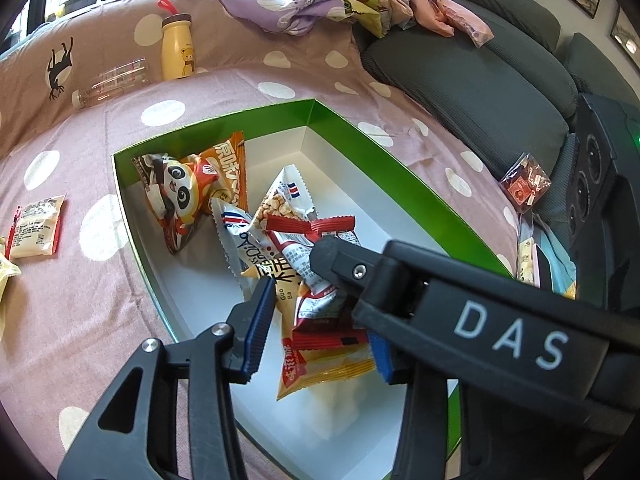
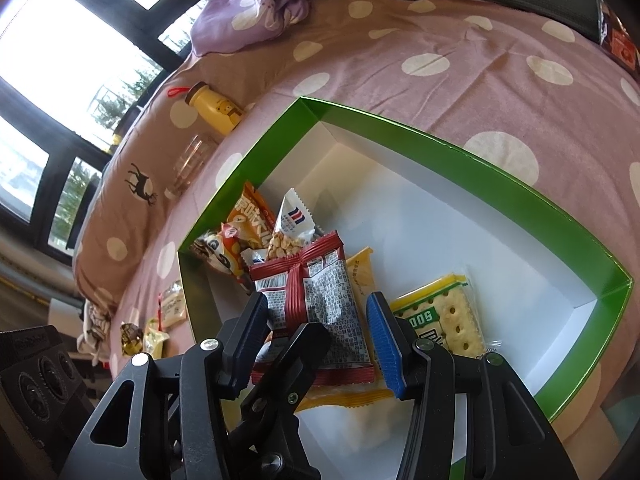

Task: Organize snacks
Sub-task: 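Open the right gripper to release the pack into the box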

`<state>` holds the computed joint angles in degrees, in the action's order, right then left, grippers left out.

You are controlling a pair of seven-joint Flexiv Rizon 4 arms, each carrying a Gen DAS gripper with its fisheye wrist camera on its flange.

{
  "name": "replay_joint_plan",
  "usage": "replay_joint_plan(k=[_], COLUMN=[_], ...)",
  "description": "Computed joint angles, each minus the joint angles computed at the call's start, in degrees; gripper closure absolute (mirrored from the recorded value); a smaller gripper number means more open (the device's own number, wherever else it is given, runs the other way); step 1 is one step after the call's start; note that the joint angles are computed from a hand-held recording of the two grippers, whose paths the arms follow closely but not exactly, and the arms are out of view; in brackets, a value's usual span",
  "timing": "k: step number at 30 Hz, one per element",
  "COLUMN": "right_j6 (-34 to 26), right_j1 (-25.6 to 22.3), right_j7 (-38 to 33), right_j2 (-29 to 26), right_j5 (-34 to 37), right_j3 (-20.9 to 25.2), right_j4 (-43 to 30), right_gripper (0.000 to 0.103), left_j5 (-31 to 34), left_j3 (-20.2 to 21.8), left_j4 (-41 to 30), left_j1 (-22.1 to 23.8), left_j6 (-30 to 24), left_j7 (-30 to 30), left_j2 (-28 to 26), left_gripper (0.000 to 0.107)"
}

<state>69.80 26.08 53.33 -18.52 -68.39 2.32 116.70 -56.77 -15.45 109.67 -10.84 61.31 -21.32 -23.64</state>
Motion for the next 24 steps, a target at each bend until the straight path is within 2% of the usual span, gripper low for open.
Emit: replay_joint_plan(k=[5,8,13,14,18,21,24], right_j6=[-2.12,-2.79,-5.02,-5.86,-9.17,-10.97,-12.37], right_j1=[0.48,0.55,0.31,0.49,1.22,1.61,2.05], right_j7=[-0.68,1.20,0.85,0.63,0.63,-0.17,-2.06], right_j2=[0.51,0.93,1.18,1.30,1.74,1.55,1.17], right_j5=[0.24,-2.40,-2.39,-2.28,-4.03,-4.47,-3.98], right_j3=[0.22,-0.02,1.16,1.34,1.74,2.19,2.59], right_j4=[-0.08,-0.10,-0.57,-0.76,-1.66,-2.71,-3.86], right_gripper=[0.050,0.042,0.040,0.037,0.028,0.022,0.022], left_j5=[-1.46,-3.70,-7.81,-9.25,-14.04,-17.33,-20.71], left_j3=[-0.30,-0.63,-0.40,-0.41,0.59,2.00,3.49], left_j4=[0.59,1.06,2.46,2.62,2.93,3.41,4.29], left_j1=[-0.02,0.14,-0.29,-0.39,-0.19,0.02,-0.62], left_j6=[1.62,2.11,3.73,4.14,2.57,0.10,0.72], left_j7=[1.12,2.85,6.39,7.28,9.44,10.49,12.97], left_j2=[0.49,1.06,2.58,2.79,3.86,5.25,6.87], left_gripper=[0.050,0.043,0.037,0.036,0.021,0.016,0.013])
